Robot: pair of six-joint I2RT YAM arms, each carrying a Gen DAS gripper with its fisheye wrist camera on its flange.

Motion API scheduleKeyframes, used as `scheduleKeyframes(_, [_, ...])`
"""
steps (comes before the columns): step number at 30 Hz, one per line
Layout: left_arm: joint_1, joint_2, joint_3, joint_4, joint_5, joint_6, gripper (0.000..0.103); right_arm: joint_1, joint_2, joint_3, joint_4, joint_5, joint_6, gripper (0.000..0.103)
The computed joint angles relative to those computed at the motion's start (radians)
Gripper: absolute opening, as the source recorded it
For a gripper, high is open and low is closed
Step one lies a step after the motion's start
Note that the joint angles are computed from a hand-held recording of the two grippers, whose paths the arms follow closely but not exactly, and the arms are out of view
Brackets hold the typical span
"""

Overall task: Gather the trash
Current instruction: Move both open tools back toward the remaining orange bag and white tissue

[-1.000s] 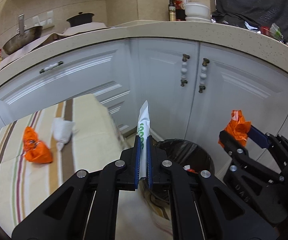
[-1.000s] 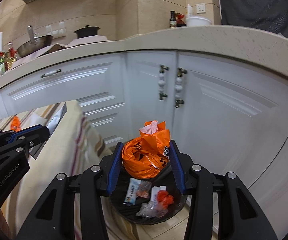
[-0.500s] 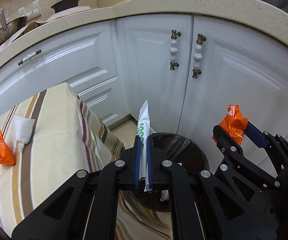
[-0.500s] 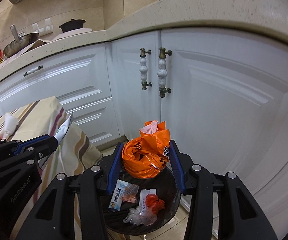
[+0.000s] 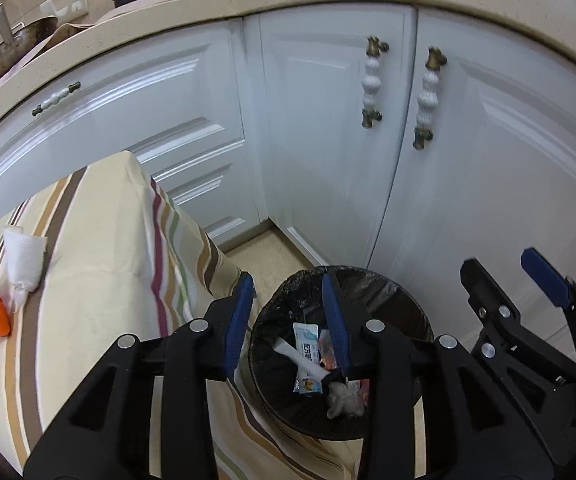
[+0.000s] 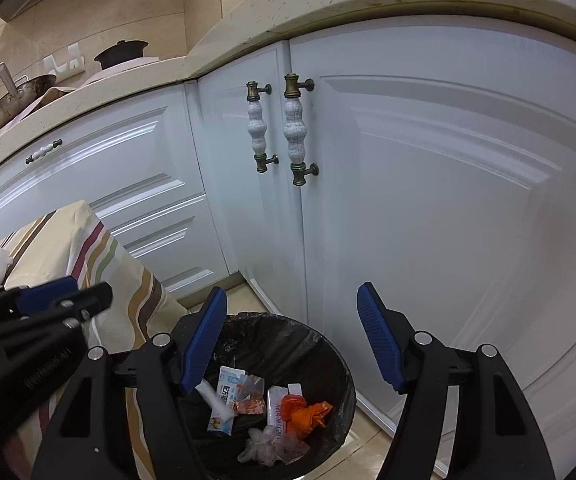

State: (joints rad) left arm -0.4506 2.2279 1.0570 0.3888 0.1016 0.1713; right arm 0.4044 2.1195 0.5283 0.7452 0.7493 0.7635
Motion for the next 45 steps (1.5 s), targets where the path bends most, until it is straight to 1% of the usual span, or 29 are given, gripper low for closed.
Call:
scheduleKeyframes(3, [0.024,-0.036,-0.022,-0.01,0.026,0.004,0.04,0.016,-0.032,0.002,-0.05,0.006,0.024,0.066])
scheduleKeyframes(5, [0.047,-0.067,-0.048,0.0,0.041,0.008,0.049,0.04,-0.061,0.006,-0.081,0.022,0.036,0.066])
scheduleKeyframes(8, [0.093,-0.116,-0.084,0.004,0.063,0.02,0.055,0.075,-0.09,0.03,-0.139,0.043,0.047,0.066])
scheduleKeyframes(14, [0.221,-0.192,-0.115,-0.033,0.11,0.061,0.058,0.156,-0.126,0.113,-0.253,0.07,0.066,0.066])
scheduleKeyframes(17, [0.297,-0.218,-0.121,-0.049,0.132,0.086,0.058,0.195,-0.126,0.185,-0.315,0.072,0.058,0.066])
scheduleKeyframes(21, [0.413,-0.234,-0.117,-0.055,0.153,0.125,0.058,0.238,-0.109,0.274,-0.357,0.073,0.034,0.066])
scheduleKeyframes(25, [0.51,-0.23,-0.094,-0.061,0.166,0.153,0.058,0.279,-0.063,0.402,-0.413,0.073,-0.012,0.066])
scheduleKeyframes(29, [0.595,-0.19,-0.025,-0.098,0.179,0.149,0.059,0.309,-0.008,0.531,-0.468,0.062,-0.057,0.066])
scheduleKeyframes(31, [0.621,-0.169,0.012,-0.126,0.191,0.138,0.059,0.321,0.016,0.583,-0.489,0.06,-0.074,0.066])
scheduleKeyframes(35, [0.643,-0.144,0.049,-0.144,0.209,0.133,0.059,0.343,0.051,0.662,-0.533,0.065,-0.091,0.066])
scheduleKeyframes(39, [0.637,-0.131,0.057,-0.146,0.216,0.131,0.06,0.343,0.07,0.688,-0.558,0.058,-0.081,0.066])
scheduleKeyframes(42, [0.619,-0.117,0.059,-0.13,0.2,0.131,0.064,0.332,0.075,0.685,-0.567,0.047,-0.063,0.066])
scheduleKeyframes(45, [0.596,-0.098,0.066,-0.12,0.178,0.122,0.065,0.319,0.071,0.661,-0.554,0.036,-0.051,0.066])
